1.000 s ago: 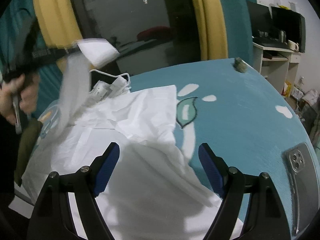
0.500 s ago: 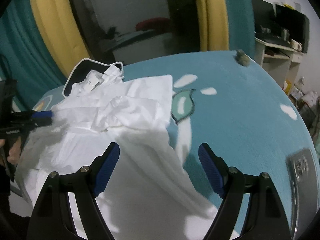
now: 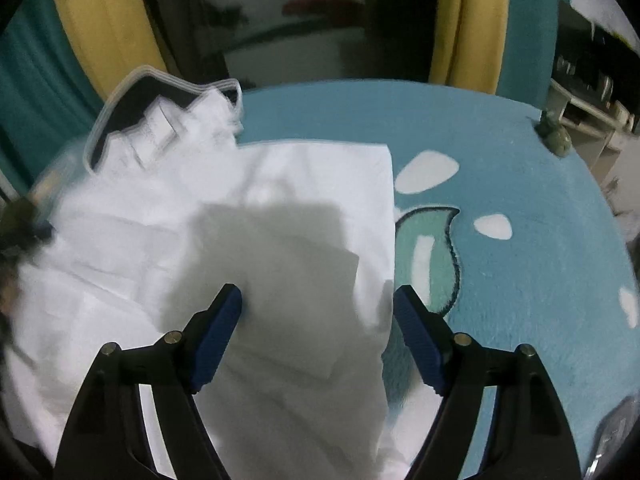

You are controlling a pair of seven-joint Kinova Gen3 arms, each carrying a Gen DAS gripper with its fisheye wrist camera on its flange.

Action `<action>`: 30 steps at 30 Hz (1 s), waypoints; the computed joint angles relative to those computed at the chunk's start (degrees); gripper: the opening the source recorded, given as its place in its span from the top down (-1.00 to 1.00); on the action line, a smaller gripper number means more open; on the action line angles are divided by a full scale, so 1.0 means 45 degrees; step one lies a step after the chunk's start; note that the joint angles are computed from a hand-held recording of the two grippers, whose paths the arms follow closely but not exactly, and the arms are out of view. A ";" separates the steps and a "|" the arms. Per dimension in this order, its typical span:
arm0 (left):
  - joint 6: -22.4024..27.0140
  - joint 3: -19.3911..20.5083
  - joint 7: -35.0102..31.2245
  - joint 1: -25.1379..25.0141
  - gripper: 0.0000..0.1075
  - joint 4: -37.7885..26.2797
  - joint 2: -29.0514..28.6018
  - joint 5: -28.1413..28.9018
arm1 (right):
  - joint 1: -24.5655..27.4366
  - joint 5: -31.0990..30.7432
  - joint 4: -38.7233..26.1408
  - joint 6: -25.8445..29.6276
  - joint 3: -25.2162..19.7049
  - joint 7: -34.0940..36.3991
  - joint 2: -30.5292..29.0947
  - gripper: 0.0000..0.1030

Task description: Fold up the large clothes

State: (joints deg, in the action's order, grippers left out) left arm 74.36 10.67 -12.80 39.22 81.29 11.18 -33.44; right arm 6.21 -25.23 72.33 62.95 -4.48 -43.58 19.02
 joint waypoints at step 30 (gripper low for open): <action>-0.0455 -0.0147 0.0262 -0.0834 0.12 -0.0581 -0.0227 -0.0741 | -0.5336 0.2564 -0.4227 -0.3384 -0.1327 0.1068 0.2683 0.64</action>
State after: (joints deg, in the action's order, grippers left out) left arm 72.31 10.01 -11.62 35.47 78.67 10.16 -36.77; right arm -17.80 -13.70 53.31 47.72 -10.45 -38.77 31.09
